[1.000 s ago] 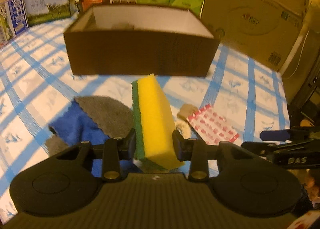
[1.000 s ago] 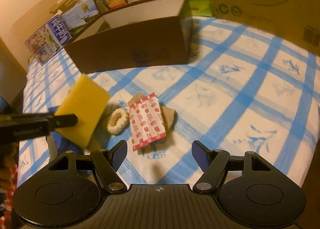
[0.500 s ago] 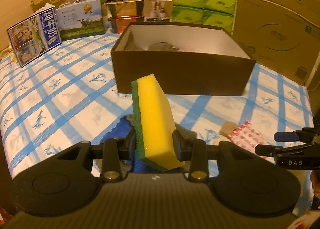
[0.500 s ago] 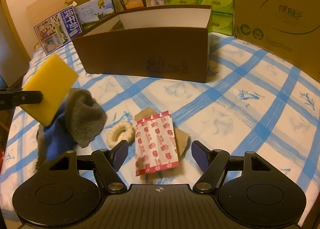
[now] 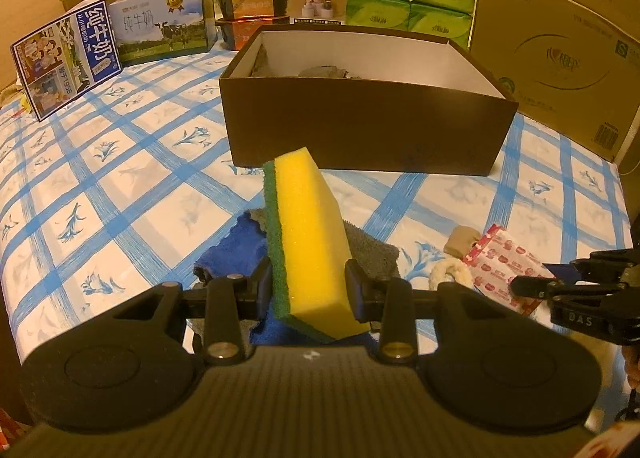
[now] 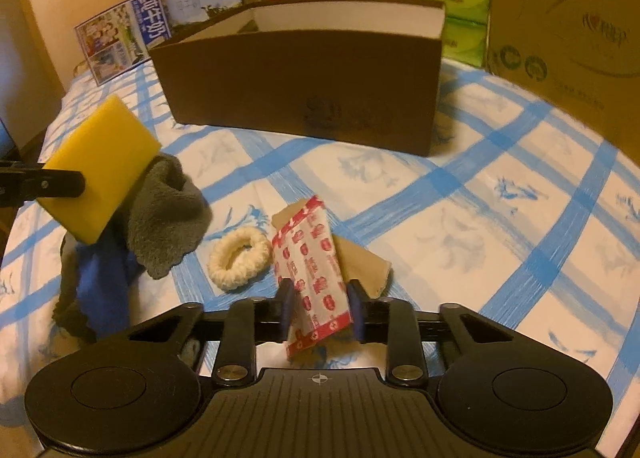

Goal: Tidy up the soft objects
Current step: 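Grasp the red-and-white packet with the right tool while the left tool lifts the sponge, then carry the sponge and packet over the brown box with both tools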

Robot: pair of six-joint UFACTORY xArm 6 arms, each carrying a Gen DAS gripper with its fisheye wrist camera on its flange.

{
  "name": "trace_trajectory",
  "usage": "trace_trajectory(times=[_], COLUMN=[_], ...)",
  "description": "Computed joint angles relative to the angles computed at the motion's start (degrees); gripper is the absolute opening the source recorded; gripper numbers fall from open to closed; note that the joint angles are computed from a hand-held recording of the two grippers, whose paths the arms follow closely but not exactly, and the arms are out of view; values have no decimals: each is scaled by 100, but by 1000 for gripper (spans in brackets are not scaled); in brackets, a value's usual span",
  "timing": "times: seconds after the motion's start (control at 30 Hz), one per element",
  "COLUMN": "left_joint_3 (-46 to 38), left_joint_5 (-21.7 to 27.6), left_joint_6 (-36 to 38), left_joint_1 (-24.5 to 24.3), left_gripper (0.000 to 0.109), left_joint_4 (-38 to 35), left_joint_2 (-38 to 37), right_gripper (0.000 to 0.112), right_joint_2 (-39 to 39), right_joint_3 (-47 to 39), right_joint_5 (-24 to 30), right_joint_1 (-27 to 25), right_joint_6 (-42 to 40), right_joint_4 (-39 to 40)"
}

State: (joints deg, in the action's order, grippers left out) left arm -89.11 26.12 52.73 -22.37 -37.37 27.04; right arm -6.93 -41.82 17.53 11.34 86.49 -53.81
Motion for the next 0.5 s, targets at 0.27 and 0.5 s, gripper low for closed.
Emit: trace_trajectory(times=[0.27, 0.5], left_joint_3=[54, 111], left_joint_5=[-36, -74], left_joint_6=[35, 158], left_joint_1=[-6, -12], left_gripper=[34, 34], left_joint_4=[11, -57], left_joint_2=[-31, -106], right_gripper=[3, 0], right_joint_2=[-66, -220], right_joint_3=[-69, -58], right_joint_5=[65, -40], right_joint_1=[179, 213], right_joint_6=[-28, -21], right_joint_4=[-271, -289])
